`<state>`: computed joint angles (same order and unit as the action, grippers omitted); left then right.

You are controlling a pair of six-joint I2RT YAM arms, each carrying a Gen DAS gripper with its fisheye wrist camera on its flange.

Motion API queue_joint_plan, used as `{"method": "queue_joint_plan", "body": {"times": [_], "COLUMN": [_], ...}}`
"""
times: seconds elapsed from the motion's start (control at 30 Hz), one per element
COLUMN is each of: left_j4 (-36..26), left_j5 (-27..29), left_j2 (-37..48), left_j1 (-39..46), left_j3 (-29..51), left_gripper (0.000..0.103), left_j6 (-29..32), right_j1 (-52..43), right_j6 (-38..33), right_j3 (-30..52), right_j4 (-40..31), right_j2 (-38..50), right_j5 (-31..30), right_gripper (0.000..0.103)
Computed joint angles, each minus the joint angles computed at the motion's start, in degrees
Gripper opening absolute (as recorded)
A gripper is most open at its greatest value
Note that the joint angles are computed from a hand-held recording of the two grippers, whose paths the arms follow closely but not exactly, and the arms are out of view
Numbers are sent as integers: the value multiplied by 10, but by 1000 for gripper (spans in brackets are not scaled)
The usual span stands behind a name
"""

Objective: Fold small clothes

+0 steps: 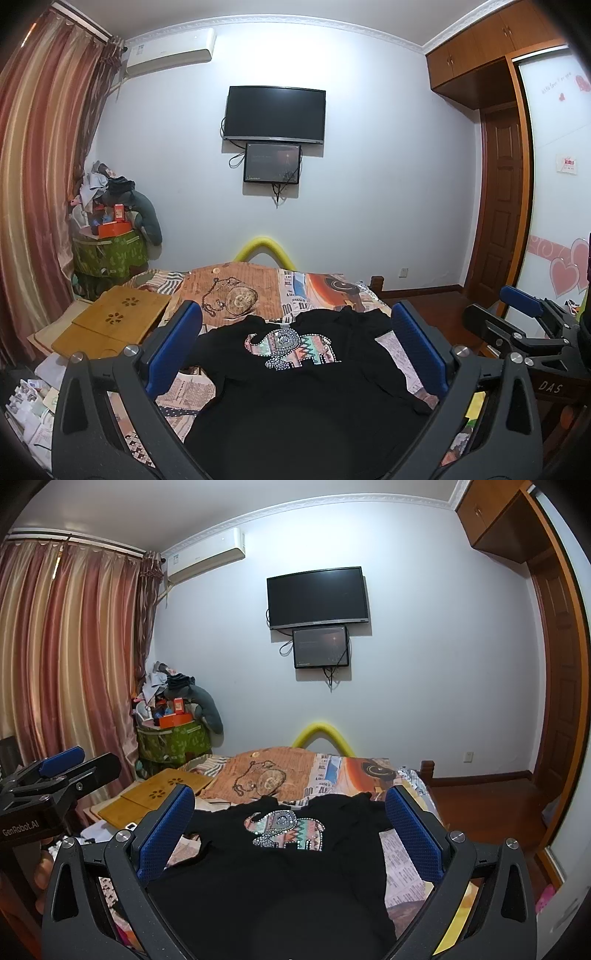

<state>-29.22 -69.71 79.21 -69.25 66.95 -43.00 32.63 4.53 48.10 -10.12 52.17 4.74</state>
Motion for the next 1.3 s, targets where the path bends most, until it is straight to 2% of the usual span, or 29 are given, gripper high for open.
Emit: {"method": "queue_joint_plan", "body": {"times": [0.1, 0.4, 0.57, 0.73, 0.87, 1.07, 1.2, 1.3], "left_j4": [15, 116, 168, 200, 173, 128, 23, -22], "left_j5": [12, 91, 169, 291, 372, 444, 508, 543], "left_j2": [-3, -12, 3, 56, 144, 306, 459, 546], "left_j1": [11, 107, 202, 338, 438, 550, 615, 648], "left_j3": [-8, -44, -48, -21, 55, 198, 373, 472], "left_gripper": [103, 103, 103, 103, 103, 103, 103, 103], "left_j6": [11, 117, 168, 177, 189, 222, 231, 227], "right_j1": [-5, -37, -79, -112, -135, -157, -172, -179], "right_j6": [0, -24, -39, -63, -76, -105, -111, -117], "right_j3": [2, 27, 67, 134, 206, 372, 511, 629], "right_j4": [3, 27, 54, 70, 56, -25, -104, -170], "right_j2": [9, 82, 155, 264, 360, 525, 634, 720], "right_j5": [-6, -30, -77, -103, -115, -112, -124, -132], "right_gripper": [103, 102, 102, 102, 102, 102, 100, 98]}}
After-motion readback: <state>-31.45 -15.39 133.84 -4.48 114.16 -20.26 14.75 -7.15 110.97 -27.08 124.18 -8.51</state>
